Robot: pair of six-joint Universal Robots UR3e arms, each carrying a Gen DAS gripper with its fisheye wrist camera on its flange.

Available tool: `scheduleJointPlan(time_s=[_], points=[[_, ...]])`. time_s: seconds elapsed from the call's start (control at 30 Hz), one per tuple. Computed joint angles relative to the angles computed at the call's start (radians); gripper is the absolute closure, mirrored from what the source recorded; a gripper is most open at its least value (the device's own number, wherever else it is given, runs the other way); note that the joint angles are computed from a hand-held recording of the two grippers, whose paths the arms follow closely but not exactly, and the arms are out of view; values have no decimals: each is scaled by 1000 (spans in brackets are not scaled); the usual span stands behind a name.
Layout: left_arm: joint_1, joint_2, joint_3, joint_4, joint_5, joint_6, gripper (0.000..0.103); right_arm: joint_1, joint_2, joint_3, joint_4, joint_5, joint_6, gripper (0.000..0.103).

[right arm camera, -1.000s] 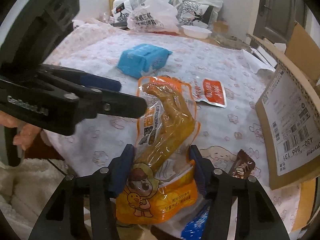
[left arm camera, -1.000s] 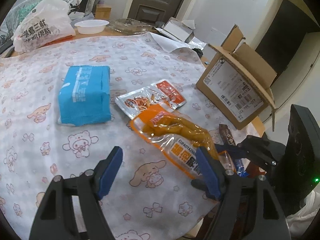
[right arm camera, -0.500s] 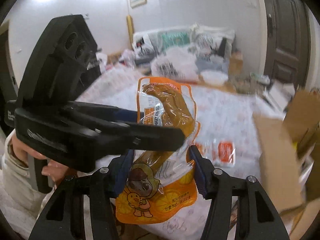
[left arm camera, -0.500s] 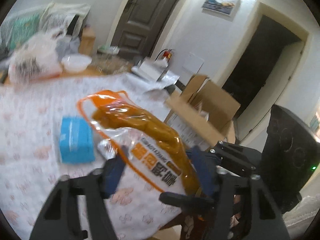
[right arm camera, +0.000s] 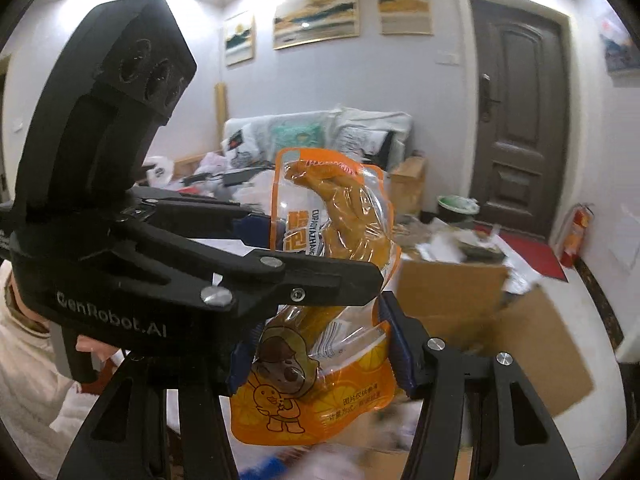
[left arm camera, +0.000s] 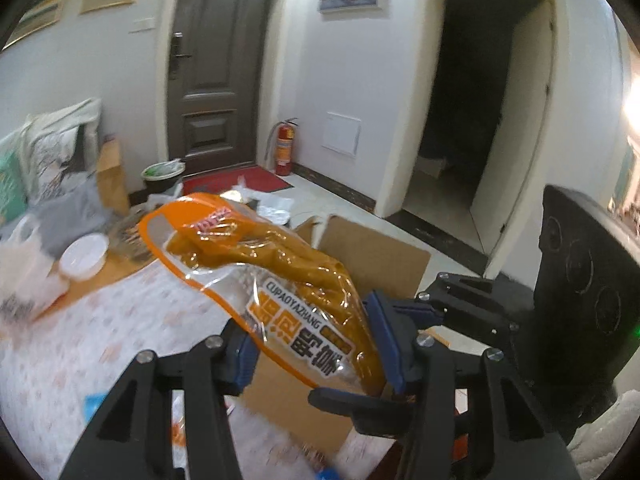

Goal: Organize snacks
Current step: 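Carry the orange bag into the box and open the right tool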

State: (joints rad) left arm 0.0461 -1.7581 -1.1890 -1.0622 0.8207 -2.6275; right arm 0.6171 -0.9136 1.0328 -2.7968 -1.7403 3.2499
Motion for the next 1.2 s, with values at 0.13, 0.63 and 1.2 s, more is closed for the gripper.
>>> scheduleJointPlan(time_s=[0.13, 0.63, 1.2], points=[[-151, -223, 268, -50, 119, -67, 56, -106, -115, 201, -37, 75, -14, 50], [-300, -668, 888, -280, 285, -146, 56, -258, -105, 386, -176, 164, -99, 46], [-298, -585, 744, -230, 286, -113, 57, -224, -71, 292, -93, 73, -56, 48]])
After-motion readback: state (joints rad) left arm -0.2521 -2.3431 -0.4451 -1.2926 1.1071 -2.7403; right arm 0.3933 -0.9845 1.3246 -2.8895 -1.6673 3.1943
